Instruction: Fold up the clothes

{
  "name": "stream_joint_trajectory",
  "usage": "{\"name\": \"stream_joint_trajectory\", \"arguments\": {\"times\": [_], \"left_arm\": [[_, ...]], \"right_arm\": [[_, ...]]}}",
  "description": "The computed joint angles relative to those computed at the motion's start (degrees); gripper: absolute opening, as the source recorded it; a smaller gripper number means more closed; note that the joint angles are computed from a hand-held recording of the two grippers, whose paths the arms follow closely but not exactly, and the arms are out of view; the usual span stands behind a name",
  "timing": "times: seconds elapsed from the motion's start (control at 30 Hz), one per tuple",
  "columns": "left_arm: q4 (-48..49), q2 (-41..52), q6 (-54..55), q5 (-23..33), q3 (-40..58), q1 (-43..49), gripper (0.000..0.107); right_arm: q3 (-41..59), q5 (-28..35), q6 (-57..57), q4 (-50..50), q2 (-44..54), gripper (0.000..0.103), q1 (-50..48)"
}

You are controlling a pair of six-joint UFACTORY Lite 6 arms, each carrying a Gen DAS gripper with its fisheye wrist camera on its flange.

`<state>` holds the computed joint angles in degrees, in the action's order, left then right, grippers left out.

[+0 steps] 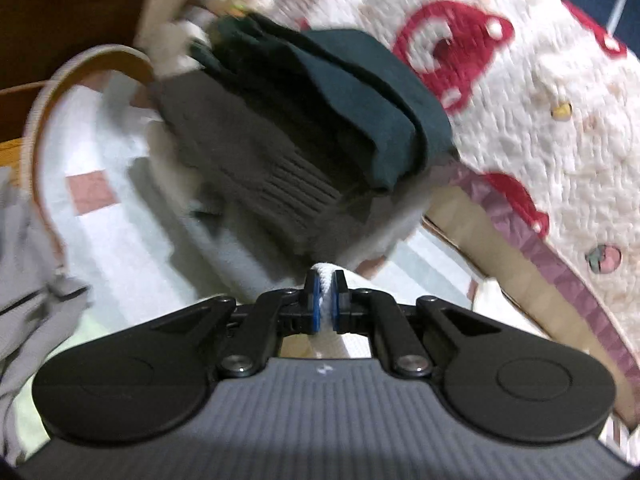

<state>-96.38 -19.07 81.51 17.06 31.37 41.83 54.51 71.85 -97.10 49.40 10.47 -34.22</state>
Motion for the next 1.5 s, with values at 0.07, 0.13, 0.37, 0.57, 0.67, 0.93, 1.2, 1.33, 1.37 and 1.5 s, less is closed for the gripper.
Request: {"name": "stream_joint_trajectory", "arguments": {"times": [0.07,0.13,0.37,0.57,0.67,0.93,1.2,1.33,1.37,1.5], "left_arm": [[-1.88,6.42,6.20,-2.88,3.97,-4.21,0.005],[-7.09,10.08,13.81,-4.80,5.19,-7.13,0.005],[-3.24,14.76,7.52,2.52,5.06,-1.95,0.005],[-5.90,17.55,9.16,1.39,5.98,-1.93,0.005],[-7.26,18.17,10.81,0.47,6.15,-2.41,0.005],[-11.94,19.80,14.24,2.37,6.24,-1.32,0.005],[-21.77,18.15,24.55,1.30,4.34,-2.84,0.005],[-23.55,18.15,26.14,1.04,4.22,-3.16,0.005],[-22.99,18.42,25.40,0.53,4.51,-3.30,0.005],[-19.88,19.56,21.85,-2.32,5.97,-4.30,0.005]], "right_arm": [[4.77,-4.67,0.61,-1.46,4.28,0.002,1.50],[6.42,-10.81,-0.60,-2.22,7.10,0.002,4.07],[1.79,-15.19,2.43,-1.48,0.70,0.039,2.56],[14.31,10.13,13.49,-7.75,6.61,0.040,-9.19],[17.81,19.72,15.28,-14.38,10.17,0.043,-12.14],[3.81,12.18,5.25,-23.40,0.48,0.047,-7.80],[-18.35,-4.66,-25.86,-10.33,-13.07,0.056,-9.75],[-20.43,-4.27,-30.74,-5.25,-14.66,0.004,-10.79],[-17.54,-2.14,-27.55,-5.72,-11.89,0.004,-11.14],[-2.58,11.17,-12.92,-8.68,1.96,0.004,-14.20]]}}
